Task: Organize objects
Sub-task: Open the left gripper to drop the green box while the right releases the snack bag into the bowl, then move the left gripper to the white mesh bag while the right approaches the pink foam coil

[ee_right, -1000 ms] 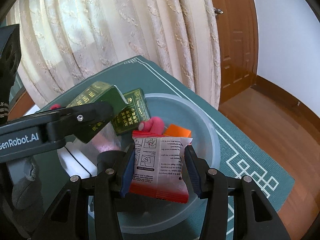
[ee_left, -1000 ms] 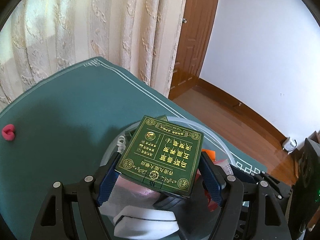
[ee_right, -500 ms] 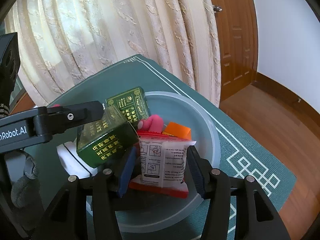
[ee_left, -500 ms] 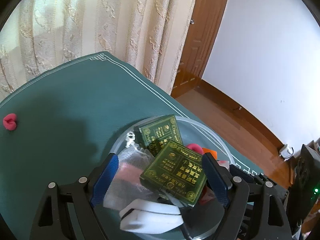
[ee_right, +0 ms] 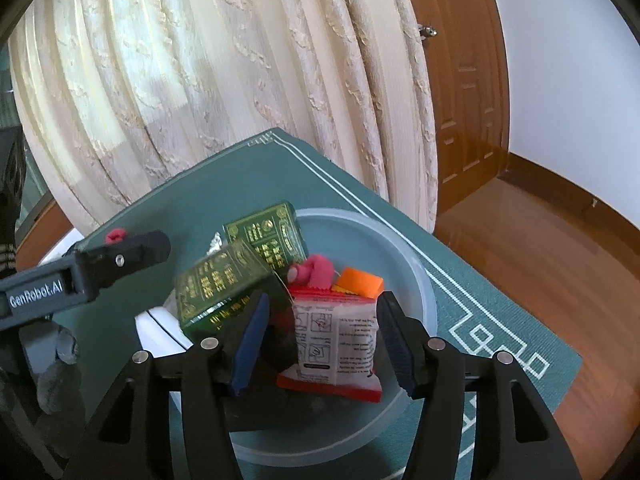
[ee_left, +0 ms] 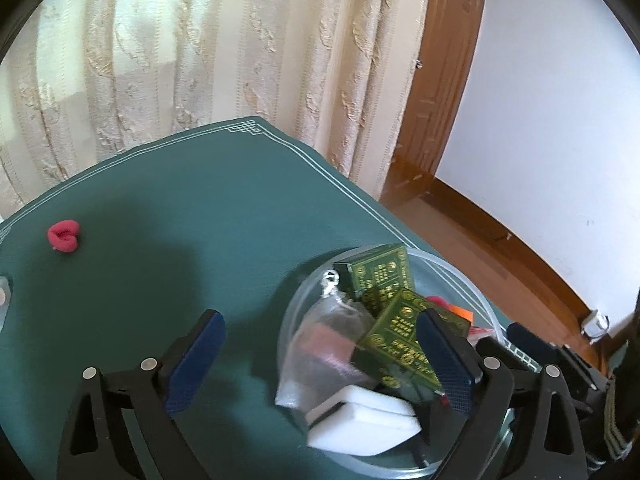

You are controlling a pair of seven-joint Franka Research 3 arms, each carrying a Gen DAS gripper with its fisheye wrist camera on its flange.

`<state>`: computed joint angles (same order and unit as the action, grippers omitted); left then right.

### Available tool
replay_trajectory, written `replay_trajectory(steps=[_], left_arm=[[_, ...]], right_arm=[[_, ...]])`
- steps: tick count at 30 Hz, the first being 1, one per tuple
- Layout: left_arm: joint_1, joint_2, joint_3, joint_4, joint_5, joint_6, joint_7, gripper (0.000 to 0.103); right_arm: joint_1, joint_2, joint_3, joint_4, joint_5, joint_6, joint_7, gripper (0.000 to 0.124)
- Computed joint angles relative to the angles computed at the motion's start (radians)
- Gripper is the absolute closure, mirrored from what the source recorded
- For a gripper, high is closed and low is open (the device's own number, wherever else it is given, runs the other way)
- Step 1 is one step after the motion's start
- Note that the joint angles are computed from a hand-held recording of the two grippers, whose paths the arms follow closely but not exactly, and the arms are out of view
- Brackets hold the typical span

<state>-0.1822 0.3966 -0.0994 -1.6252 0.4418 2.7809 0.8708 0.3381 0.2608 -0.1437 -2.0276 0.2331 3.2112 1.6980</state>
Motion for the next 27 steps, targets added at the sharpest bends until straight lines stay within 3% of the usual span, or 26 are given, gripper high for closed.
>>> replay_trajectory(steps=[5, 9, 17, 23, 27], left_arm=[[-0.003, -0.03, 0.028, -0.039, 0.028, 0.001, -0.057, 0.004], [-0.011, -0.061, 0.059, -0.078, 0.1, 0.0, -0.145, 0.004], [0.032, -0.116, 0.067, -0.16, 0.167, 0.011, -0.249, 0.0], [0.067, -0.163, 0.076, -0.228, 0.22, 0.023, -0.325, 0.0], [0.097, -0.199, 0.082, -0.281, 0.249, 0.03, -0.376, 0.0]], right_arm=[[0.129, -0.004, -0.128, -0.001, -0.018, 0.034, 0.045, 0.065], [0.153, 0.0, -0.137, 0.015, -0.003, 0.046, 0.031, 0.064], [0.132, 0.023, -0.059, 0.065, 0.018, 0.054, -0.023, 0.063], [0.049, 0.055, 0.086, 0.125, 0.039, 0.048, -0.087, 0.061], [0.025, 0.078, 0.146, 0.157, 0.047, 0.04, -0.124, 0.058]])
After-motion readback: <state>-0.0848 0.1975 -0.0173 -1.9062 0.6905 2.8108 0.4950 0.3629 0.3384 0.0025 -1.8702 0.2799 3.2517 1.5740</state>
